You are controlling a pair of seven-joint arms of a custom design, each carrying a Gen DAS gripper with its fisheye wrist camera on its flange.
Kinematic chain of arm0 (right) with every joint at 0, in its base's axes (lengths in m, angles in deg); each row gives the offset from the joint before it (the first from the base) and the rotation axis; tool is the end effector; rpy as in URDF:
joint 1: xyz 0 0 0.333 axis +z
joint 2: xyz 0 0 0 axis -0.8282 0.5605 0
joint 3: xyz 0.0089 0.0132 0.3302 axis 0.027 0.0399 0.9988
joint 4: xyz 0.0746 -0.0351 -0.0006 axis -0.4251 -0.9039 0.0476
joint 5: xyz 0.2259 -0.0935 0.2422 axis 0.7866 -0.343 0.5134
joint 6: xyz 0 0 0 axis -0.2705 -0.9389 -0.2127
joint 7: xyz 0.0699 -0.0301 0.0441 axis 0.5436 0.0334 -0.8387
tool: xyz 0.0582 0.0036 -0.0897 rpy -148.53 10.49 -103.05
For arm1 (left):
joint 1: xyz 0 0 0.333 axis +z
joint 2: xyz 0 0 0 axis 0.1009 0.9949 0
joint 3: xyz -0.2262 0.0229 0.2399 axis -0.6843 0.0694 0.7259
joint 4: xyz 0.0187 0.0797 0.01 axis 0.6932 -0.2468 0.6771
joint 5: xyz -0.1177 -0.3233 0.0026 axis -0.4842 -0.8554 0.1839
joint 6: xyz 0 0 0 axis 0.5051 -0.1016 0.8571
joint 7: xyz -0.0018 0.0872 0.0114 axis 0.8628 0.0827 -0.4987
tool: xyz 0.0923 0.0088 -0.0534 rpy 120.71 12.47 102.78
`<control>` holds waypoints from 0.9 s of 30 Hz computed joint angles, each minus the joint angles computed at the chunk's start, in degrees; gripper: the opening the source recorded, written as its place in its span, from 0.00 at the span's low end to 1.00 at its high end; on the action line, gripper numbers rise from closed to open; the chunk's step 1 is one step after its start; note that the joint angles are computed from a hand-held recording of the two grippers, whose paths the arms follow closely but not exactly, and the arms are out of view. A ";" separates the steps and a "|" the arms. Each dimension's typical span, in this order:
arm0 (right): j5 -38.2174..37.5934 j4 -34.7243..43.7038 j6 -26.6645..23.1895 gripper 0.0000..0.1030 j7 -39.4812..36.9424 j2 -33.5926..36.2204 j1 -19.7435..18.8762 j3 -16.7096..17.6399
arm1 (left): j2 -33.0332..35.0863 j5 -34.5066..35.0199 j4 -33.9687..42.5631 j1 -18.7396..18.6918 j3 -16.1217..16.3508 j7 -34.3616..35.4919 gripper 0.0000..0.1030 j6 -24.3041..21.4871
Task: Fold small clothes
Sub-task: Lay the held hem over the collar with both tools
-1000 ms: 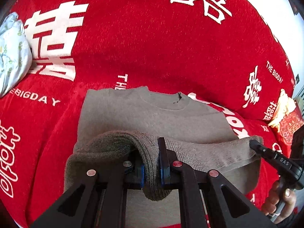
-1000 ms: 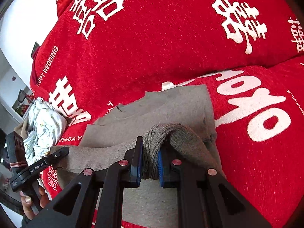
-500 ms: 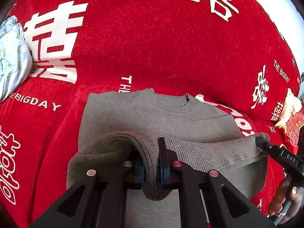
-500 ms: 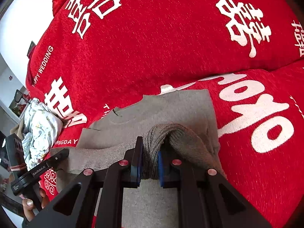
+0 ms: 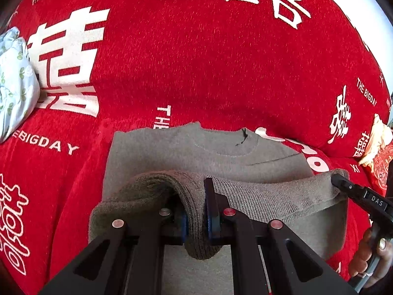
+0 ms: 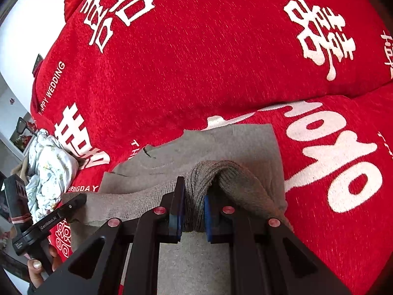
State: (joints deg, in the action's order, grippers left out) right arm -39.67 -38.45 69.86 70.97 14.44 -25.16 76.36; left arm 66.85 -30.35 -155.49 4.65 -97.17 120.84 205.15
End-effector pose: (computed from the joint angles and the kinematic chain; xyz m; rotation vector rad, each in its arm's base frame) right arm 0.5747 0.3072 0.5453 -1.2910 1.9583 -0.3345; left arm 0.6570 -0.1718 0.5283 -1.7143 2.1640 -1.0008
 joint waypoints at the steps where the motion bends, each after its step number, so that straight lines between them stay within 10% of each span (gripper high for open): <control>1: 0.13 0.36 -0.21 0.15 -0.25 0.20 -0.11 0.04 | 0.26 0.21 0.46 -0.13 0.09 -0.13 0.12 -0.17; 27: 11.63 11.07 -1.81 0.15 -10.22 9.60 -3.66 -0.69 | 22.13 10.49 37.96 -7.15 3.34 -7.06 0.12 -18.68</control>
State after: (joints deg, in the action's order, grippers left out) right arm -28.04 -27.38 68.04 60.75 24.04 -28.82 75.66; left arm 88.97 -19.85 -117.53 -2.51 -93.84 113.78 186.47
